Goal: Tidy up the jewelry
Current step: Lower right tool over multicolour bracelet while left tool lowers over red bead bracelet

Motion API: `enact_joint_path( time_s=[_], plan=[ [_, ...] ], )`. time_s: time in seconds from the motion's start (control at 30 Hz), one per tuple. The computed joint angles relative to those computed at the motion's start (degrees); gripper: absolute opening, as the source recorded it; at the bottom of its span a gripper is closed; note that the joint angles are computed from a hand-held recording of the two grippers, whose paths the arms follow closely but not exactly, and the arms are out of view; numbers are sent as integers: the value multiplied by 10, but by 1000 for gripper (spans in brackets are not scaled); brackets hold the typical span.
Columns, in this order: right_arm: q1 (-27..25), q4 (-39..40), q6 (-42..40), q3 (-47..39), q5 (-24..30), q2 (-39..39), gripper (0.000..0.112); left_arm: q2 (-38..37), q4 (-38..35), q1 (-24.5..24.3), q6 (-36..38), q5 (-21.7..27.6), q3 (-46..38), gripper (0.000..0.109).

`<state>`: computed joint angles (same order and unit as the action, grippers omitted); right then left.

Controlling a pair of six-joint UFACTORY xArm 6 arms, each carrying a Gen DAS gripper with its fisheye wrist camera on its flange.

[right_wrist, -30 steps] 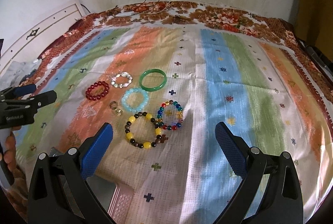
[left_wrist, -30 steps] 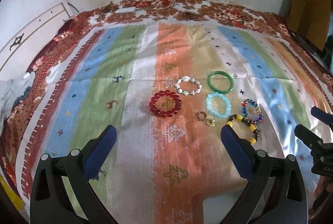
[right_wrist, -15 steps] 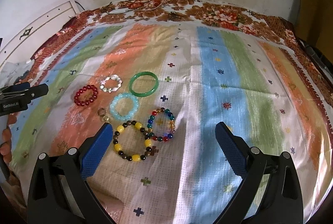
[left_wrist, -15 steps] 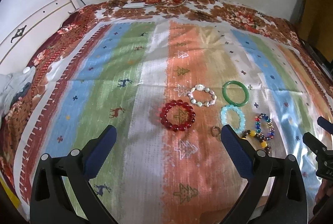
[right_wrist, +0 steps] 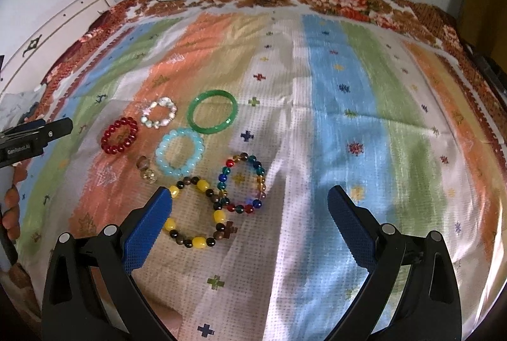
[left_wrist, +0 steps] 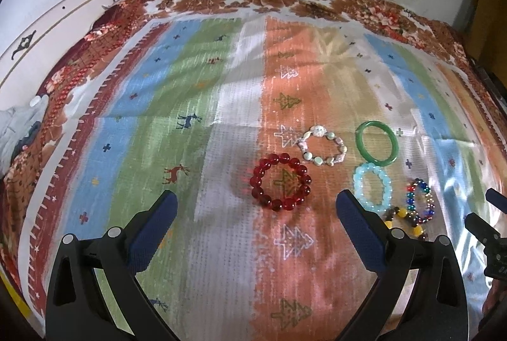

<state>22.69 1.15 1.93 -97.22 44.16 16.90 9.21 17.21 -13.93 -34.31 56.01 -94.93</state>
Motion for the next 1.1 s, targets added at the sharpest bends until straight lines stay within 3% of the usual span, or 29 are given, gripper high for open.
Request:
enact_joint_path(
  time_s=[0.53, 0.67, 0.97, 1.1],
  plan=[
    [-6, -49, 27, -119, 96, 99, 99, 76, -65, 28, 41, 60, -72, 98],
    [-12, -18, 20, -156, 123, 124, 99, 89, -79, 31, 47, 62, -84, 98],
    [-11, -30, 21, -220, 151, 177, 98, 129, -87, 35, 64, 85, -122, 95],
    [-11, -34, 22, -253, 177, 204, 83, 142, -97, 39, 70, 91, -132, 90]
  ],
)
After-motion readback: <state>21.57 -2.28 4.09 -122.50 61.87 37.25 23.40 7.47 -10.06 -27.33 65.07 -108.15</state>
